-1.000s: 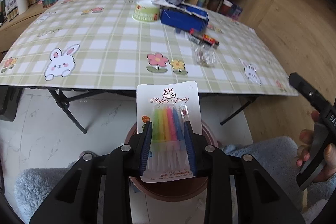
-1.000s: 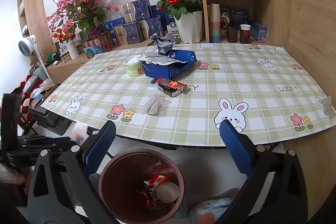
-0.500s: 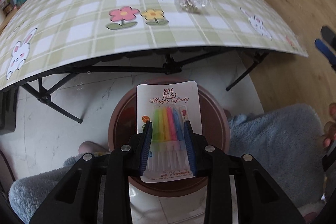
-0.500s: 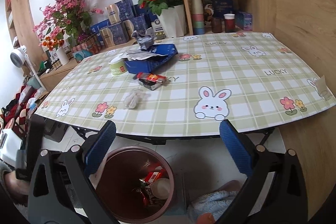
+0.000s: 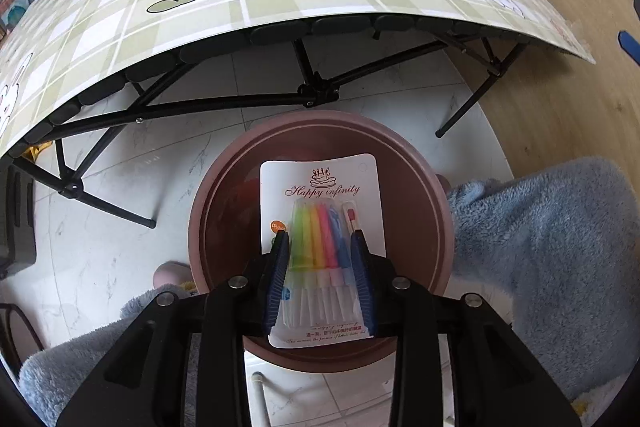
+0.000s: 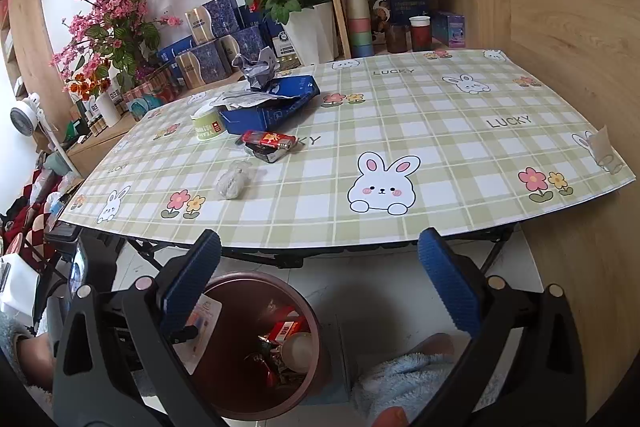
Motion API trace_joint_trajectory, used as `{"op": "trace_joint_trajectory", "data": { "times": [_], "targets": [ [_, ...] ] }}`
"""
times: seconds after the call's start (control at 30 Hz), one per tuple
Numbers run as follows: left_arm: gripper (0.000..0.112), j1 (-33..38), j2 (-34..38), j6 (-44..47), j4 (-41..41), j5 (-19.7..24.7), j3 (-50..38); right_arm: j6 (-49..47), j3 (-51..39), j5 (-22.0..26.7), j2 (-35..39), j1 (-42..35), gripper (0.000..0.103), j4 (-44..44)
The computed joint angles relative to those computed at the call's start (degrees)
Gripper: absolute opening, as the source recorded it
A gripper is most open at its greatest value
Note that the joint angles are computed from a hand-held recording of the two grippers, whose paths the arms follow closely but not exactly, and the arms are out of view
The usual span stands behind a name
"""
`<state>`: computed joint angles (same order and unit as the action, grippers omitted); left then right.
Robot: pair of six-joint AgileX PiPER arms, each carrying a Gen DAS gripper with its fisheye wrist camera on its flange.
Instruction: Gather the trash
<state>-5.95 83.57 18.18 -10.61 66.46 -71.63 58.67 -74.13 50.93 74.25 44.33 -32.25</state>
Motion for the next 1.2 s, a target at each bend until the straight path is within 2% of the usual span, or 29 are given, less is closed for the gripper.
{"op": "trace_joint_trajectory", "data": {
  "times": [0.07,0.1,0.27,0.53,0.6,0.83,1.0,1.2],
  "targets": [
    [0.035,0.17,-0.27,0.06,-0.52,0.1,-0.03,-0.03,-0.15,-0.06,0.14,0.22,0.097,-0.07],
    [0.042,0.23,-0.58,0.07,-0.77,0.0,-0.02,-0.03,-0.25,-0.06,0.22,0.29,0.097,-0.06],
    [0.057,0.92,-3.03,0.29,-2.19,-0.64,0.05,0.25,-0.34,-0.31,0.53,0.71,0.097,-0.1],
    [0.08,3.96,-8.67,-0.65,-3.15,-3.44,1.19,1.06,-1.21,1.12,1.66,1.8,0.097,-0.28],
    [0.09,4.91,-10.38,-2.71,-1.76,-5.07,1.27,0.62,-1.46,1.02,2.16,1.98,0.097,0.49],
    [0.095,6.86,-14.87,-9.5,3.97,-10.74,2.37,-1.51,-1.88,0.0,3.63,2.91,0.097,1.88],
    [0.095,11.01,-15.24,-6.79,-0.04,-11.81,2.12,-2.21,-1.04,-2.42,3.68,2.51,0.097,3.03],
    [0.095,13.1,-14.66,-3.69,-4.44,-11.31,1.77,-9.17,-2.74,-4.54,6.09,-0.87,0.097,10.96]
  ]
}}
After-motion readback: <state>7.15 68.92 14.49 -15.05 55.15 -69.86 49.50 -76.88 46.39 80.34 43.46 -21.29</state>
